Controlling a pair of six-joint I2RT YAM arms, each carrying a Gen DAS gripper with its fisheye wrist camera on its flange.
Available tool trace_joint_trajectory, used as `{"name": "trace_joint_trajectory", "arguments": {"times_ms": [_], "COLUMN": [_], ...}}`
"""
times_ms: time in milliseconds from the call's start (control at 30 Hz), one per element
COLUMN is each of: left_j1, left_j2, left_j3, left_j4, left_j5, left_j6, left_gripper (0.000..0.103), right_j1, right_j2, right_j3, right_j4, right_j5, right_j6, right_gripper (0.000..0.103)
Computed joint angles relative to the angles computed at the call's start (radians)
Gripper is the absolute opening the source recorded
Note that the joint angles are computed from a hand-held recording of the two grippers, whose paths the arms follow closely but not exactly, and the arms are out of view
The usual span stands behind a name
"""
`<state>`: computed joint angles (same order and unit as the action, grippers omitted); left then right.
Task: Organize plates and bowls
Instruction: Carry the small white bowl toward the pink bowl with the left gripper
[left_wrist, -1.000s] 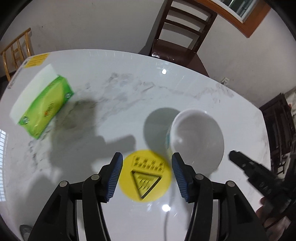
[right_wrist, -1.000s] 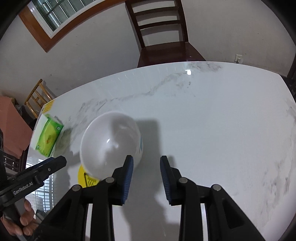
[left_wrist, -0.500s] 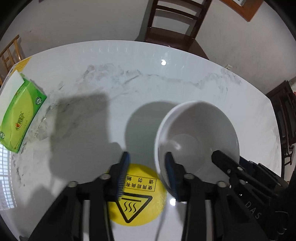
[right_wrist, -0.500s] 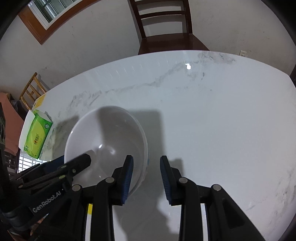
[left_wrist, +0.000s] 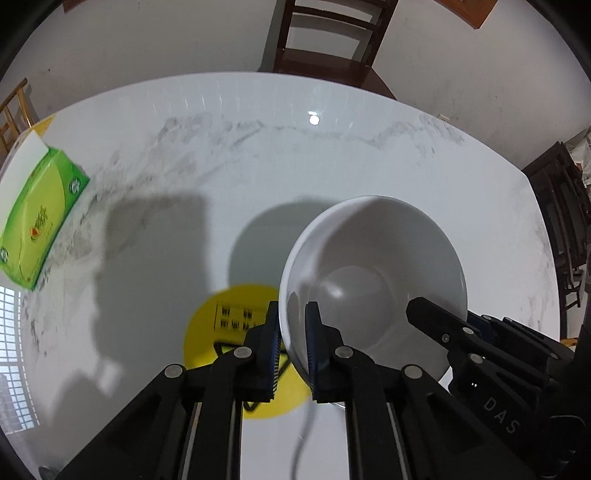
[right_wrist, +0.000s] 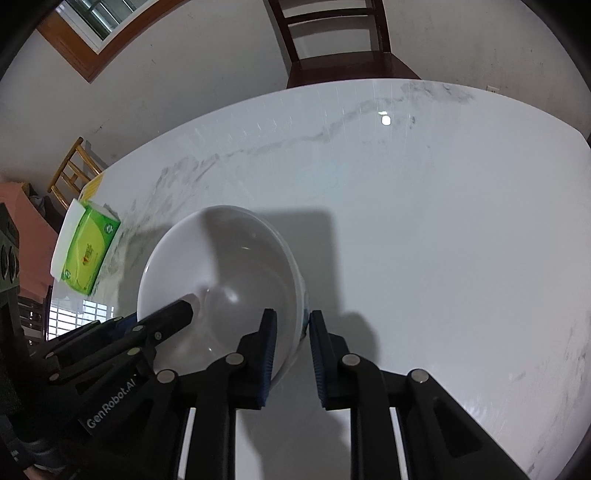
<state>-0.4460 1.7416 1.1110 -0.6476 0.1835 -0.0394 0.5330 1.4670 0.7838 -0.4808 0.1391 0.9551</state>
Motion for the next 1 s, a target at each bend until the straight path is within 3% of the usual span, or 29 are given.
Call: {"name": "trace_joint_trajectory", "arguments": {"times_ms": [367,767,1000], "left_j1": [0.032,-0.001,0.004], "left_j2": [-0.169,-0.483,-0.689], "left_j3": [-0.112,-0.213,-0.233], "left_j4": [-0.081,-0.224,-0.369], "left_j5": [0.032,-0.03,-0.021], "left_j6": [0.028,0.039,0.058], "left_gripper": [0.01,0.01,0.01], "right_j1": [0.173,0.466,0.667], "right_j2": [-0.101,-0.204,-0.196], "right_j3": [-0.018,0.092,0.202], "right_j4": [-0.103,-0.364,-0.544], "right_j5": [0.053,0.202,0.298], "right_j6": [0.159,0.399,0.589], "right_gripper": [0.018,0.018,0.018]}}
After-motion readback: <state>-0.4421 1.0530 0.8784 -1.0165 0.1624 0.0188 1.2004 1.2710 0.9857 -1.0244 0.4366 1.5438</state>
